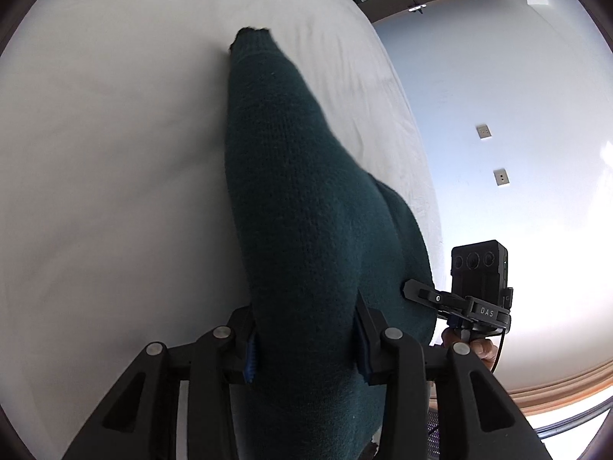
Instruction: Fold small clothes
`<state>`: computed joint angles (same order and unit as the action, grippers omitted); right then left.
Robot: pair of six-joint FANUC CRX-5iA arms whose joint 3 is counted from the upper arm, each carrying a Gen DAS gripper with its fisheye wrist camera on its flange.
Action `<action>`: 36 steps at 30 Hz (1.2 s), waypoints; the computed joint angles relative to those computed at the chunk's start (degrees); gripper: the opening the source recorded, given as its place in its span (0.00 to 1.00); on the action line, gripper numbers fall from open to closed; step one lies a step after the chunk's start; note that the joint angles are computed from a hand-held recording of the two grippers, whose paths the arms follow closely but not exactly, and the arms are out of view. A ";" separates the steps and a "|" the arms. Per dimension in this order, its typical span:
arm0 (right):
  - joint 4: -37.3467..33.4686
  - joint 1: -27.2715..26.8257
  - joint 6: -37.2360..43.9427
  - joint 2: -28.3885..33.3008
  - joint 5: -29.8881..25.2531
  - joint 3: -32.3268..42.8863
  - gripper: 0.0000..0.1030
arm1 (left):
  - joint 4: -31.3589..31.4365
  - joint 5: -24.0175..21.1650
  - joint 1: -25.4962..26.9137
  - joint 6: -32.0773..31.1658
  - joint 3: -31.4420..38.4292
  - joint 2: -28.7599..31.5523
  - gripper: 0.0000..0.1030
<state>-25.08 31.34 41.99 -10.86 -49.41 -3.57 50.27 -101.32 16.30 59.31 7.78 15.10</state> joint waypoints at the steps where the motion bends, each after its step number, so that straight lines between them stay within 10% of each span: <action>1: -1.53 -0.13 0.11 -0.63 2.51 -1.72 0.22 | 1.61 0.19 -0.18 0.71 -0.65 0.26 0.40; 10: -4.05 1.25 0.73 -1.58 12.91 -7.04 0.24 | 2.62 0.80 0.39 -1.01 -0.05 1.80 0.46; 15: 18.31 8.45 -17.37 -5.70 11.61 -10.98 0.27 | -0.50 6.07 2.29 -1.85 -1.26 -3.80 0.66; 20: 51.00 22.68 -39.77 -9.48 -2.90 -13.95 0.30 | -1.08 16.83 7.16 -12.23 -7.54 -17.56 0.96; 25: 74.23 37.17 -54.21 -9.00 -20.67 -14.61 0.66 | 5.25 30.45 13.08 -28.32 -20.34 -35.11 1.00; 32: 88.76 47.67 -51.51 -1.88 -40.81 -5.61 0.69 | 12.26 43.04 16.00 -37.32 -26.79 -47.86 1.00; 36: 103.80 50.93 -47.08 2.65 -49.88 -2.10 1.00 | 12.84 40.16 19.84 -32.25 -22.88 -47.81 1.00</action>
<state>78.72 82.26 -5.09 -8.20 -99.29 -5.67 63.11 -61.15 36.14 27.07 -15.10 -32.71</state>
